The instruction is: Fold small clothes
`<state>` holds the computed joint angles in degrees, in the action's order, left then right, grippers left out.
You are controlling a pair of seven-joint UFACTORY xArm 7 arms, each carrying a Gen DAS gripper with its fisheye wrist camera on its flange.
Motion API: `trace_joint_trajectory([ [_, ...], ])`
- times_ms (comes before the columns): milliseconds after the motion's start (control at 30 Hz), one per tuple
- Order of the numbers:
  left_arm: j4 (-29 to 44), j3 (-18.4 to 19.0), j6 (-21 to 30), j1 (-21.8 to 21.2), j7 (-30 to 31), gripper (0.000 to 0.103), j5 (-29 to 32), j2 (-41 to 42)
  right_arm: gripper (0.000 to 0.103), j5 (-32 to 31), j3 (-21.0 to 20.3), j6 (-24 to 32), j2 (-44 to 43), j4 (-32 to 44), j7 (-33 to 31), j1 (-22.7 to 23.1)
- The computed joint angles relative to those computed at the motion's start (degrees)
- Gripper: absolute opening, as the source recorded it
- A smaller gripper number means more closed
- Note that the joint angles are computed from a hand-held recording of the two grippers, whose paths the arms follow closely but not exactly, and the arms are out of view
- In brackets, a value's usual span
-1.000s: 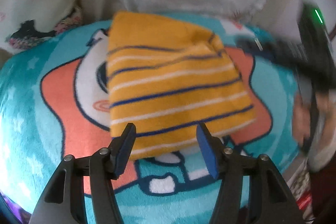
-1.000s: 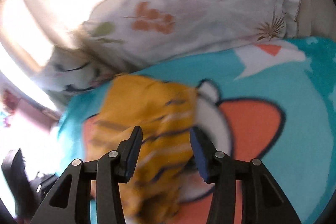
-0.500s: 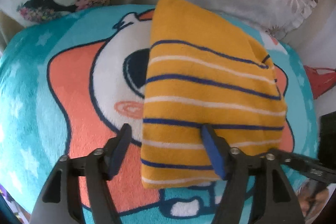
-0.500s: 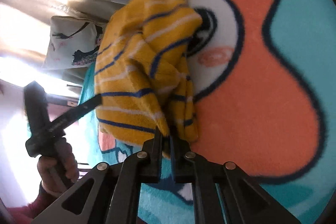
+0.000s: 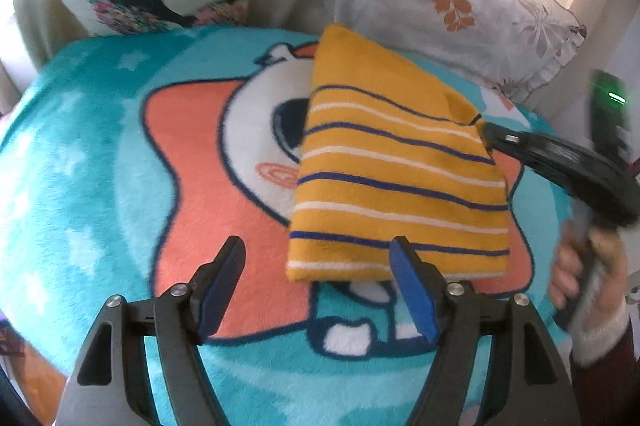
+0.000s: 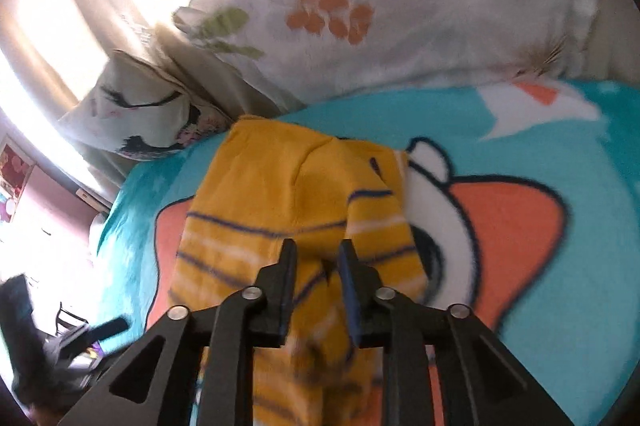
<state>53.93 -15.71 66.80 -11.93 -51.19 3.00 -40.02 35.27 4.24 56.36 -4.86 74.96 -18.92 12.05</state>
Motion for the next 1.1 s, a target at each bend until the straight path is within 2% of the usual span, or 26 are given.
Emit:
trace_joint_trajectory([
  [67,1.2,-1.0,3.2,0.9,-0.6,0.074,1.9,-0.8,0.029,-3.5,1.1,0.7,4.3,2.9,3.7,0.4],
  [100,1.9,-1.5,4.7,1.3,-1.0,0.074,2.6,-1.2,0.032,-5.6,1.4,0.1,5.4,3.3,5.2,0.5],
  [133,2.1,-1.7,5.5,1.5,-1.3,0.074,3.1,-1.5,0.039,-6.7,1.6,-1.3,5.7,3.0,5.9,0.5],
  [233,2.6,-2.4,8.8,2.3,-1.8,0.074,4.8,-4.2,0.040,-4.9,1.6,-0.4,6.3,3.6,4.7,-0.2],
  [333,3.0,-3.1,10.0,2.9,-0.7,0.075,6.7,-5.5,0.041,-4.9,1.5,-0.9,4.1,2.6,2.9,-0.6],
  [467,2.6,-3.2,8.6,3.4,1.5,0.080,8.5,-6.5,0.053,-9.2,1.5,-6.1,-3.2,-2.1,3.6,-0.1],
  [600,0.8,-2.0,2.8,3.9,4.0,0.081,10.0,-8.5,0.063,-17.8,2.3,-13.3,-14.0,-9.4,6.9,-0.1],
  [667,0.3,-1.3,0.4,4.2,5.9,0.081,10.5,-9.9,0.071,-25.2,4.8,-18.1,-19.7,-13.4,12.1,-1.6],
  [733,-0.4,-0.9,-1.3,4.8,7.5,0.082,10.8,-12.0,0.090,-33.6,9.1,-24.6,-26.8,-18.9,20.5,-5.7],
  [800,-1.4,-0.9,-3.2,6.1,8.7,0.090,11.9,-14.8,0.098,-35.8,10.2,-29.4,-31.9,-23.3,25.6,-6.0],
  [833,-1.8,-1.1,-4.1,6.9,9.2,0.092,12.5,-16.1,0.098,-35.6,9.5,-29.1,-32.8,-24.0,26.4,-4.7],
  [967,-4.5,-0.6,-8.4,10.3,11.9,0.103,15.2,-22.4,0.096,-36.0,10.9,-16.7,-32.2,-20.9,33.0,-2.9],
  [1033,-5.7,0.1,-9.7,11.3,13.4,0.103,14.9,-24.9,0.096,-36.8,12.2,-15.0,-33.4,-20.8,36.8,-2.2],
  [1100,-6.6,1.4,-9.7,11.3,15.5,0.103,13.7,-27.0,0.096,-41.4,15.8,-16.0,-36.1,-21.2,40.7,-3.9],
])
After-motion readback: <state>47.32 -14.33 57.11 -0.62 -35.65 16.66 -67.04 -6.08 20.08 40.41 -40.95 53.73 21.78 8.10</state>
